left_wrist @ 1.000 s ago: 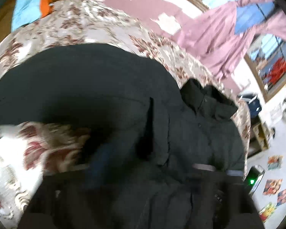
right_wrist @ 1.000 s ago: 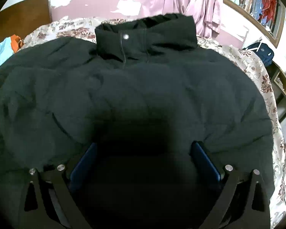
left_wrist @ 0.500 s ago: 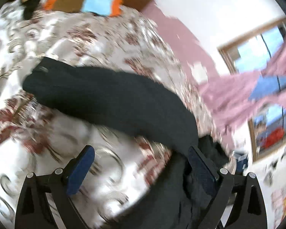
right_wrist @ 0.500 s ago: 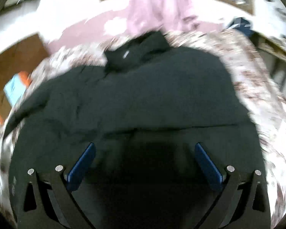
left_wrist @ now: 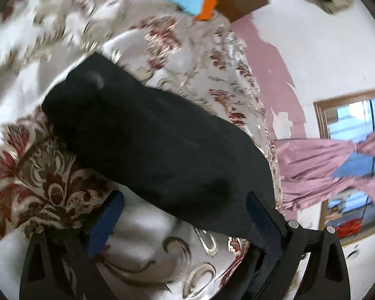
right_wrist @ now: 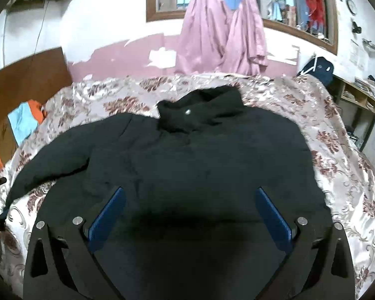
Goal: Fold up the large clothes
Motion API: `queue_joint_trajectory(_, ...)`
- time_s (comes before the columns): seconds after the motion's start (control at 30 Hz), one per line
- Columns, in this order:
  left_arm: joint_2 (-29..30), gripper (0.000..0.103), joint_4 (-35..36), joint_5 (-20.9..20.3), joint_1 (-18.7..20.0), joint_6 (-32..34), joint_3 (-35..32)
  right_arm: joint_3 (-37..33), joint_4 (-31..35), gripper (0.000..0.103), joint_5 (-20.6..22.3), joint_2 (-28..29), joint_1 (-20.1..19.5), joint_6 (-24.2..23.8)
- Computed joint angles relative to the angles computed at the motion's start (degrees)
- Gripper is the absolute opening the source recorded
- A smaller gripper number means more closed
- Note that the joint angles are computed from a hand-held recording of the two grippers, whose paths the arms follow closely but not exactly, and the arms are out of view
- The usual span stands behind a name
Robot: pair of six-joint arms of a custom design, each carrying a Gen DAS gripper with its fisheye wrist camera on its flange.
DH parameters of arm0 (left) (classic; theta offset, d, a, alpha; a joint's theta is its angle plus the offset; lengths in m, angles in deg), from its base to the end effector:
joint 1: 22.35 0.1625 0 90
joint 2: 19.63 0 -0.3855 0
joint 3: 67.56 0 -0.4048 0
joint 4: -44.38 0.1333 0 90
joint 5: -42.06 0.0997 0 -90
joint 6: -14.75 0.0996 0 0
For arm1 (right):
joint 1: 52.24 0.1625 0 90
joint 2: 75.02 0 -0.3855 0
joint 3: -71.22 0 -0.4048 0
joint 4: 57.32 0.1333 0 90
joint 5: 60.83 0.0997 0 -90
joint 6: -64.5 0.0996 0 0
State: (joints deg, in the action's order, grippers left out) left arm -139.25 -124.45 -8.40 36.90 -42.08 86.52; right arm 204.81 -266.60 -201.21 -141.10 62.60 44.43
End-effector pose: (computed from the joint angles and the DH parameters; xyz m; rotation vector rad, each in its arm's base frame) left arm 0.0319 -0.3311 0.2834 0.9961 -2.5444 1.4683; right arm 0.2289 -0.3599 0.1799 0.3579 -2.1163 1.0555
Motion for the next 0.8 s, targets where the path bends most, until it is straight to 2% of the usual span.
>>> queue_joint_trajectory(0.07,2.19,0.098,-2.72,-2.19,2.71,-0.09,-0.59,-1.55,1.88,0.101,-0.03,2.73,-0.88,1.49)
queue_joint_trajectory(0.2,5.15,0.096,-2.05,1.08,3.06,2.95,-2.54,-5.64,0.71,0.101,-2.37,8.51,-3.28,2.84)
queue_joint_trajectory(0.27,6.35,0.089,-1.11,2.82,3.07,3.98,-3.55,-8.81,-2.54,0.101,-4.69,12.96,-4.12,-0.25)
queue_joint_trajectory(0.37,7.66,0.075,-2.12,2.83,4.12,6.41,-4.5,-12.32,-5.02,0.101,-7.5,17.55,-4.79,-3.74)
queue_joint_trajectory(0.43,7.77,0.046,-1.38,4.48,3.85,8.21,-5.0,-13.62,-3.65,0.101,-8.96,18.71,-4.97,-3.82)
queue_joint_trajectory(0.53,7.08,0.023,-2.02,8.41,2.17,9.97,-4.38,-14.12,-0.14,0.101,-10.12,19.54,-5.36,-4.14)
queue_joint_trajectory(0.63,7.34,0.012,-5.91,10.95,0.57,12.81,-3.26,-16.36,-2.78,0.102,-13.6,23.15,-5.15,-7.97)
queue_joint_trajectory(0.73,6.75,0.009,-7.14,15.39,-2.86,15.5,-2.27,-18.29,-10.48,0.102,-15.5,26.85,-4.46,-15.05)
queue_joint_trajectory(0.8,6.32,0.008,-8.14,18.74,-5.71,18.93,-1.87,-18.23,-11.43,0.102,-15.58,27.03,-4.33,-15.78)
